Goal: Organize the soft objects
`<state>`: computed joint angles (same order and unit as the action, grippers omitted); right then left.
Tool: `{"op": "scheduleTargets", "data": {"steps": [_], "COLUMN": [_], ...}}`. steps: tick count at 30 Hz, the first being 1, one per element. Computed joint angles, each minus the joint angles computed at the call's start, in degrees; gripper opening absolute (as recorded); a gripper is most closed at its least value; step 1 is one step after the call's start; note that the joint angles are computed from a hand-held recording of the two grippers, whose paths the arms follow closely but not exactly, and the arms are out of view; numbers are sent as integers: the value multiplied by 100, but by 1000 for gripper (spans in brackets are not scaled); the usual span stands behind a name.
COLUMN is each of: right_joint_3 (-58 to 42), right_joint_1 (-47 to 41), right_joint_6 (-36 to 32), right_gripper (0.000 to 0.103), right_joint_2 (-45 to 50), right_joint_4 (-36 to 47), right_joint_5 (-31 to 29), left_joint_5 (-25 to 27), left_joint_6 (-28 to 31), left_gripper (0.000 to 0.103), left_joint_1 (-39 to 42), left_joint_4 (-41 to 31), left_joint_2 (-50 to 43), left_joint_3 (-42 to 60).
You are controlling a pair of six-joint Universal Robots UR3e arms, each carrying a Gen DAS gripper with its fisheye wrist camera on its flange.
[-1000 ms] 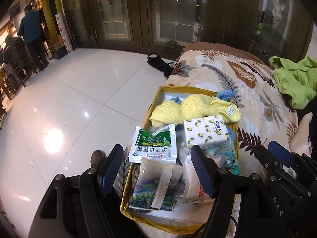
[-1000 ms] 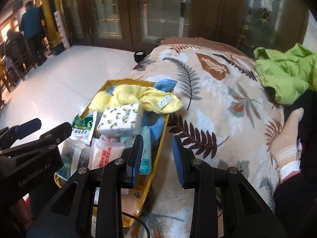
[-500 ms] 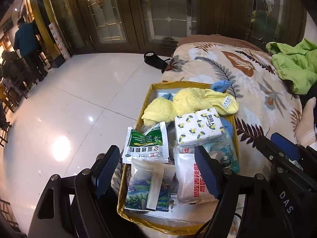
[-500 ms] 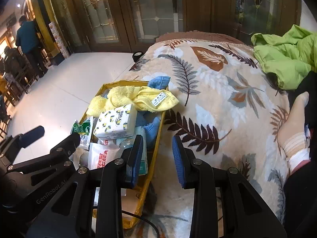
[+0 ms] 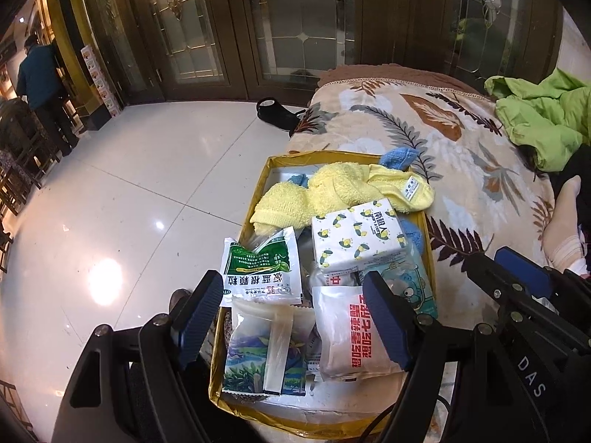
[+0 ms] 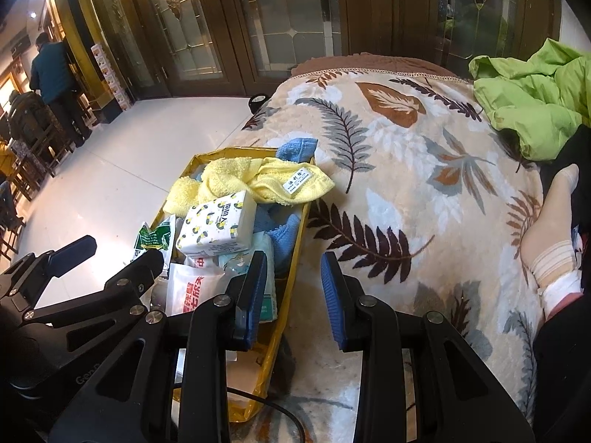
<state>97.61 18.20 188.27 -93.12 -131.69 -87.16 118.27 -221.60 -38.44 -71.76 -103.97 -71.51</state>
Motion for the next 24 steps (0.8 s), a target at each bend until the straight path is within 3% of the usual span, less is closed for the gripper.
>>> {"op": "scheduleTargets", "data": {"steps": [24], "right_joint_3": [-87], "right_joint_1": [-33], "right_joint_6": [-63], "right_gripper": [30], "right_joint_2": [24], "right_joint_4": [185], "right_joint_5": [83], "left_joint_5": [69], "left_joint_6": [157], "left_gripper": [78], "left_joint_1": [58], "left_joint_4": [472], "left_joint_2": [134], "left_joint_3": [-347]}}
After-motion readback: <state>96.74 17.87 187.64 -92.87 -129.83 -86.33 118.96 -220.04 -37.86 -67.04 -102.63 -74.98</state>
